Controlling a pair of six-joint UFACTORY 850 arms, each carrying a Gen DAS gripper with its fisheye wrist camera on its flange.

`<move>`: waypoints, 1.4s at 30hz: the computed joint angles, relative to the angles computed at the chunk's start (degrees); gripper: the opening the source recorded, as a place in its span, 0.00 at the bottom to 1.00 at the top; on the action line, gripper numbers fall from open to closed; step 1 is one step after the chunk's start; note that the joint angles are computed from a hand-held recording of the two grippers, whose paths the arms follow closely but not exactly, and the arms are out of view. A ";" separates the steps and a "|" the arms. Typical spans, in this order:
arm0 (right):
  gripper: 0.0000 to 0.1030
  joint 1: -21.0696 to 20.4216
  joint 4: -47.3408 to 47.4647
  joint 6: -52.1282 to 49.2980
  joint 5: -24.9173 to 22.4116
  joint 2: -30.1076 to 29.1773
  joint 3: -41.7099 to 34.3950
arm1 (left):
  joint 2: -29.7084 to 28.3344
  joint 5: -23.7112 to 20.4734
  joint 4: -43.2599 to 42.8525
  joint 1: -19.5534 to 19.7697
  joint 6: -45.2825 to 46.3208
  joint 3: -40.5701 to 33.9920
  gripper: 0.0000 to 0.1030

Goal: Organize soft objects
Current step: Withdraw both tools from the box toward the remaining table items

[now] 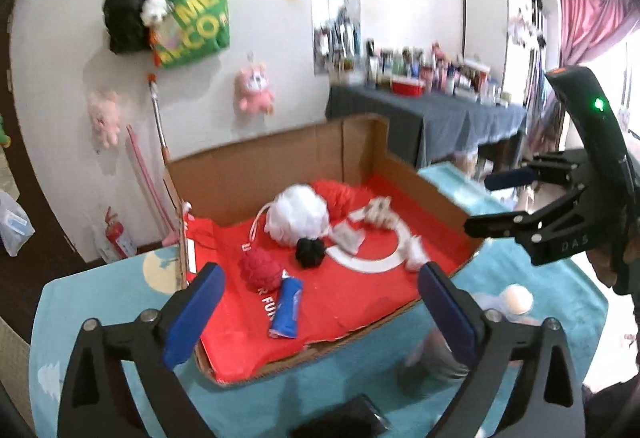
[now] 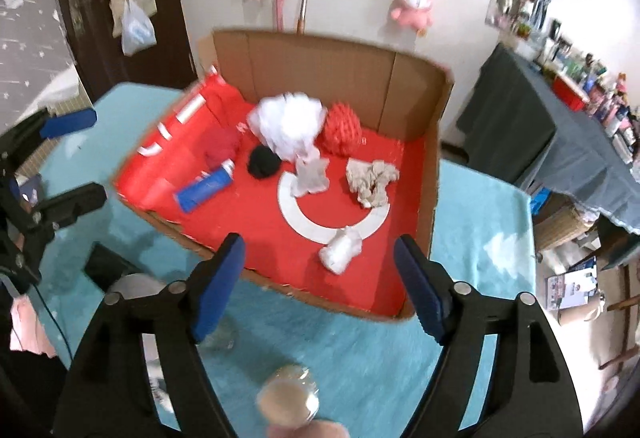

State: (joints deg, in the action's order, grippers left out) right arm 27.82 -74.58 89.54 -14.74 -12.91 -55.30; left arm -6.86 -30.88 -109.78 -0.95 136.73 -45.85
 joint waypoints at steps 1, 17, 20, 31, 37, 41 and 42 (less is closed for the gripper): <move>0.75 0.80 -4.09 4.59 -0.67 1.41 1.27 | 1.27 -0.59 -1.35 0.04 1.03 1.16 0.98; 0.84 18.25 -25.51 36.98 -20.72 16.26 17.22 | 19.44 -6.55 -18.00 0.78 9.99 19.75 1.00; 0.86 21.77 -24.59 38.91 -26.45 16.39 18.79 | 21.05 -8.43 -19.37 1.18 10.36 22.47 1.00; 0.90 29.17 -22.78 48.78 -37.22 11.51 22.21 | 20.56 -11.95 -33.40 -0.98 21.48 29.16 1.00; 0.90 29.73 -23.78 55.67 -37.62 8.91 23.35 | 16.99 -12.85 -34.10 -1.60 22.06 30.53 1.00; 0.90 30.05 -23.97 58.97 -38.54 6.24 23.27 | 14.49 -13.16 -37.08 -2.40 24.73 31.26 1.00; 0.90 30.06 -24.05 59.72 -38.68 5.47 23.21 | 13.82 -13.13 -37.28 -2.41 24.93 31.27 1.00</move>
State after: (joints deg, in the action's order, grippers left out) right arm 57.88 -98.63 149.26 -53.42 -7.44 -32.09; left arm 6.96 -44.00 -147.05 -3.36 161.65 -14.58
